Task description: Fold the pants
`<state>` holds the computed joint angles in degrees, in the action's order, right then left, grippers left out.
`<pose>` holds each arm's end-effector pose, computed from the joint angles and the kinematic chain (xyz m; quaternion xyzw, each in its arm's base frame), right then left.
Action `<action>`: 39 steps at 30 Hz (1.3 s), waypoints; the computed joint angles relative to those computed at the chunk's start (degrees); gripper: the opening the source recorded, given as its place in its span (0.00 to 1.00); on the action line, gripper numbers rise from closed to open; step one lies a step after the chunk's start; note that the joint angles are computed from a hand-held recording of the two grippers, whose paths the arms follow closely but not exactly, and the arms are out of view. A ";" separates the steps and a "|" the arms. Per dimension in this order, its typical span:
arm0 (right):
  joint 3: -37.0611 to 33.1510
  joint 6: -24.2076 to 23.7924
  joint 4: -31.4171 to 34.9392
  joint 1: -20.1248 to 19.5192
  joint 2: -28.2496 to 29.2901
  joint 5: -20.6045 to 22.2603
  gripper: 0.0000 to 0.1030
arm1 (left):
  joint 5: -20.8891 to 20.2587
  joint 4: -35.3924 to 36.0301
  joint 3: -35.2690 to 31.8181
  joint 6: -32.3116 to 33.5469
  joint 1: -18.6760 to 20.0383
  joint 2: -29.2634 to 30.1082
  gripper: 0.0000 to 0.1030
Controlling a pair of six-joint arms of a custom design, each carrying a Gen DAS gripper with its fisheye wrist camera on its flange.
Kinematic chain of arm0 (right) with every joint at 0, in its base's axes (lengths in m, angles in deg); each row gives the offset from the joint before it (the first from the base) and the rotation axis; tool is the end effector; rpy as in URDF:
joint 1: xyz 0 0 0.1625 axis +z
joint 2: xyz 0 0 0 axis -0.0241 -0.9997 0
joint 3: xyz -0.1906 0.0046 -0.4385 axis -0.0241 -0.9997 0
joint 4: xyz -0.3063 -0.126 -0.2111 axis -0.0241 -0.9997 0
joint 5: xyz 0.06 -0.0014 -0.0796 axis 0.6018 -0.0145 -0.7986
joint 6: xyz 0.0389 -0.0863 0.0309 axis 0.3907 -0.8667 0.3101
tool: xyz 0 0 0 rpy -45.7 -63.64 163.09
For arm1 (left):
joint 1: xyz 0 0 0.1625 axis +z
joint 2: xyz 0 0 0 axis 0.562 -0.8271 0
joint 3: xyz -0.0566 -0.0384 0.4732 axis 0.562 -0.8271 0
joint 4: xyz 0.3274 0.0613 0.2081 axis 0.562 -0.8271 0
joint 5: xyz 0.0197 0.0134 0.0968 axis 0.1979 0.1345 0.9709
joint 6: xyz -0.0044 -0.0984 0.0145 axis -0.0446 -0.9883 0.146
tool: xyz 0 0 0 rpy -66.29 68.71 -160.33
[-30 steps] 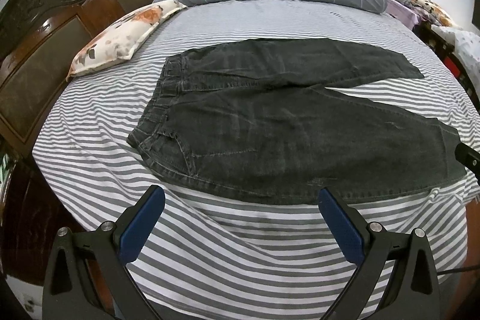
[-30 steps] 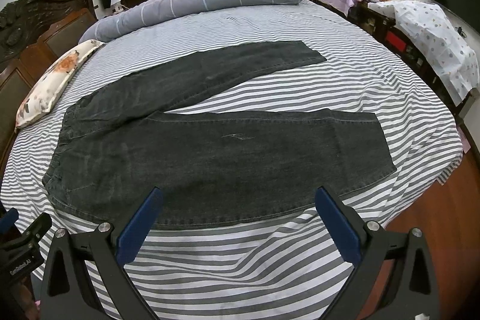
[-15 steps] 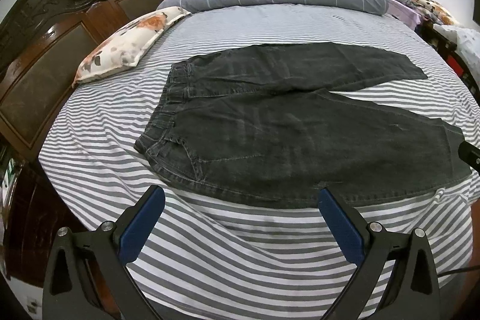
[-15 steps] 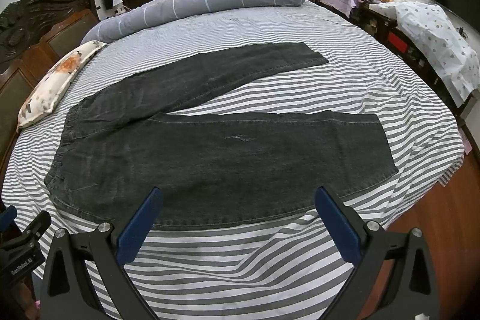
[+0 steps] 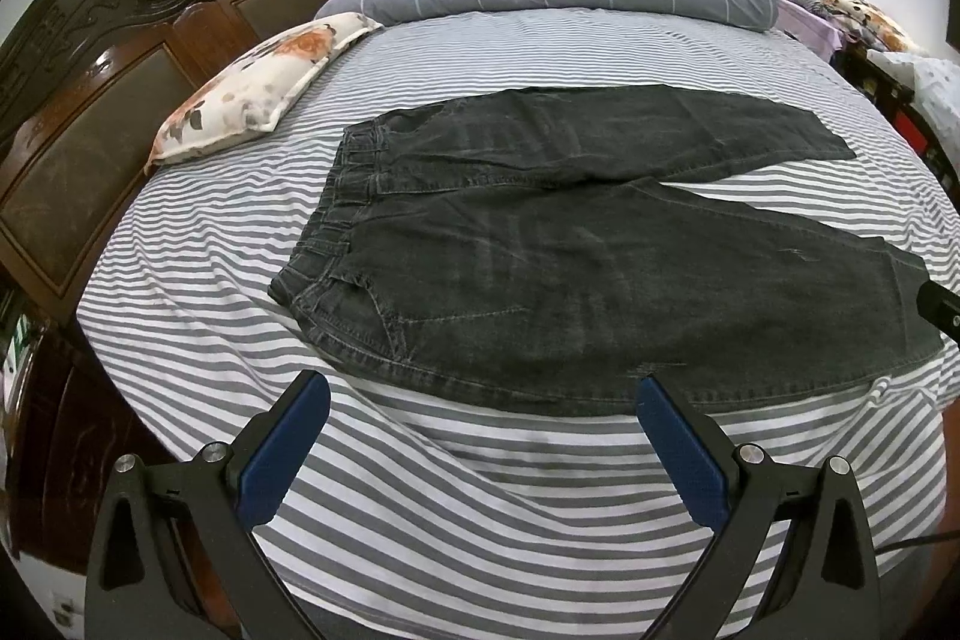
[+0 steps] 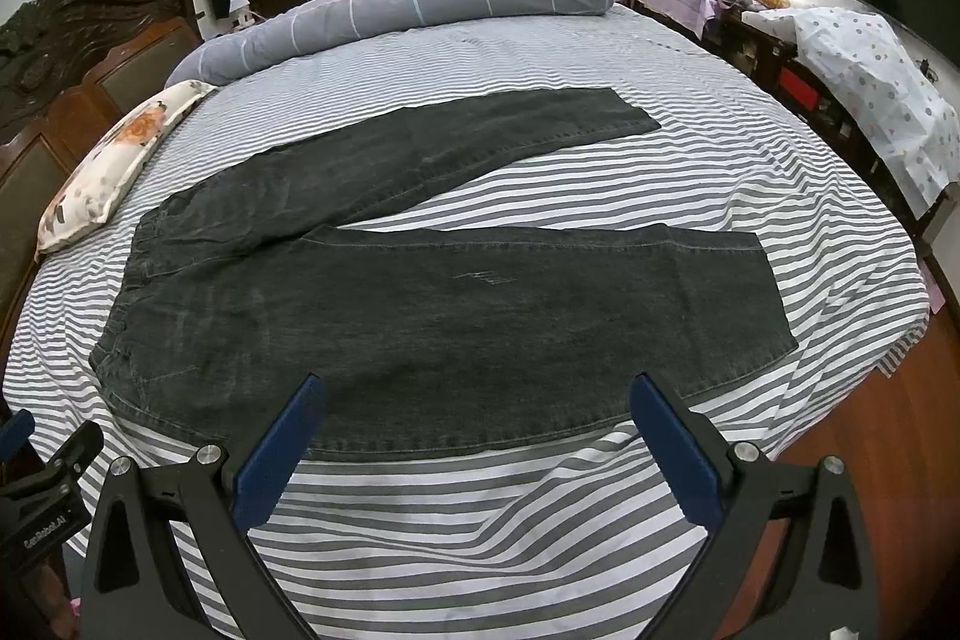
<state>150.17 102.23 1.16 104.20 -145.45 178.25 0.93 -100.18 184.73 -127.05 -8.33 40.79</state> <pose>0.1256 -0.3284 0.2868 -0.0925 -0.8220 0.3937 0.4010 -0.3545 -0.4087 0.0207 0.2237 0.8531 -0.2649 0.3900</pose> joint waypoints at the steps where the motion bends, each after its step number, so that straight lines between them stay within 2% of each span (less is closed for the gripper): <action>1: -0.05 -0.01 -0.02 0.08 0.05 -0.12 0.98 | -0.14 -0.24 0.06 0.16 0.02 -0.04 0.99; 26: 1.11 -2.86 -1.84 -0.31 -2.00 -1.97 0.98 | -0.48 -0.63 0.28 -0.13 0.09 -0.07 0.99; 39: 2.23 -5.89 -4.63 -0.57 -3.09 -3.47 0.98 | -1.72 -4.29 0.56 1.96 1.91 0.26 0.99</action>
